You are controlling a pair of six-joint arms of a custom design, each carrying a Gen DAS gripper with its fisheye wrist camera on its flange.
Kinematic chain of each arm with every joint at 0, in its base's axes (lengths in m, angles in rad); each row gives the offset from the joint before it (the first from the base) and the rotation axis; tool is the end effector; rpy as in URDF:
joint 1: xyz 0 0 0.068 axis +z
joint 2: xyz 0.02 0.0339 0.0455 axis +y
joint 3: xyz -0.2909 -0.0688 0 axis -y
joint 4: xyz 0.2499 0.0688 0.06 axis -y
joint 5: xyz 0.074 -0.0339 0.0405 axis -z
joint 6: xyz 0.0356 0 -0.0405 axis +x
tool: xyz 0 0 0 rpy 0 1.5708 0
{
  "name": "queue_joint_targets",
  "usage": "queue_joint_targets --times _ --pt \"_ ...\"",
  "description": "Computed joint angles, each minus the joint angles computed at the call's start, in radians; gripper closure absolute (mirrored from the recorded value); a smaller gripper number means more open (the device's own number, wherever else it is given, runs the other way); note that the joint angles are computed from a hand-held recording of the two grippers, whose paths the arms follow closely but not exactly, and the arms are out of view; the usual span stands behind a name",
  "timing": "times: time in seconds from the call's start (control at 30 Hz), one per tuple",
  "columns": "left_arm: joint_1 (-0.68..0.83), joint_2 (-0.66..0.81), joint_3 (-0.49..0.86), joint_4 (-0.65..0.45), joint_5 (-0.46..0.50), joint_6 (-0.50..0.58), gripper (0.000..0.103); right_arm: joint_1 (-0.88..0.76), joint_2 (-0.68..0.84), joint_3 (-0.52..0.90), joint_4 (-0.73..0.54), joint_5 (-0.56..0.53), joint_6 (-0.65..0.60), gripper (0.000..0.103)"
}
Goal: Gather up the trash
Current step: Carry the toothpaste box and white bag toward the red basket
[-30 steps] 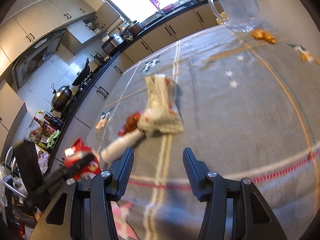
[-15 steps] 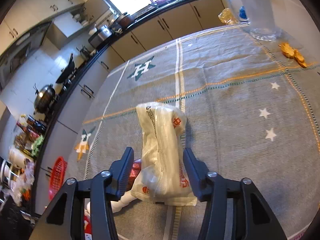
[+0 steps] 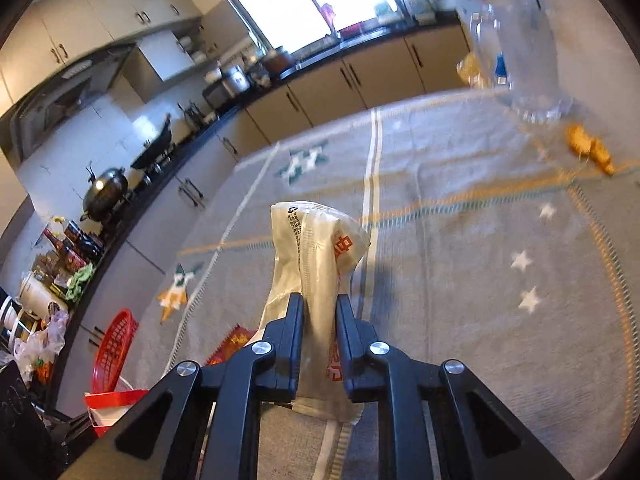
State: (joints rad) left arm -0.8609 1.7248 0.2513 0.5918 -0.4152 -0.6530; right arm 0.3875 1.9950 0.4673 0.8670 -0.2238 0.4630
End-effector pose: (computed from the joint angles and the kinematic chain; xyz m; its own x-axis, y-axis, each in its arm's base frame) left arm 0.1519 -0.1547 0.0758 -0.7196 -0.0156 -0.6942 0.1128 0.9838 -0.1390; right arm 0.2713 0.1193 0.0648 -0.7454 0.1662 -0.6456 -0.2211 0.8520 0.4745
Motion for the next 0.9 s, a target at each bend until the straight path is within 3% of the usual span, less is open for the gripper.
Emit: queue_joint_targets --times 0.33,0.9 --pt "-0.023 -0.102 -0.018 -0.069 -0.048 -0.018 0.074 0.043 -0.053 -0.089 0.164 -0.018 -0.009 0.086" --pt "0.031 -0.228 -0.091 -0.089 -0.051 -0.02 0.074 0.18 -0.015 -0.091 0.237 -0.046 -0.101 0.086"
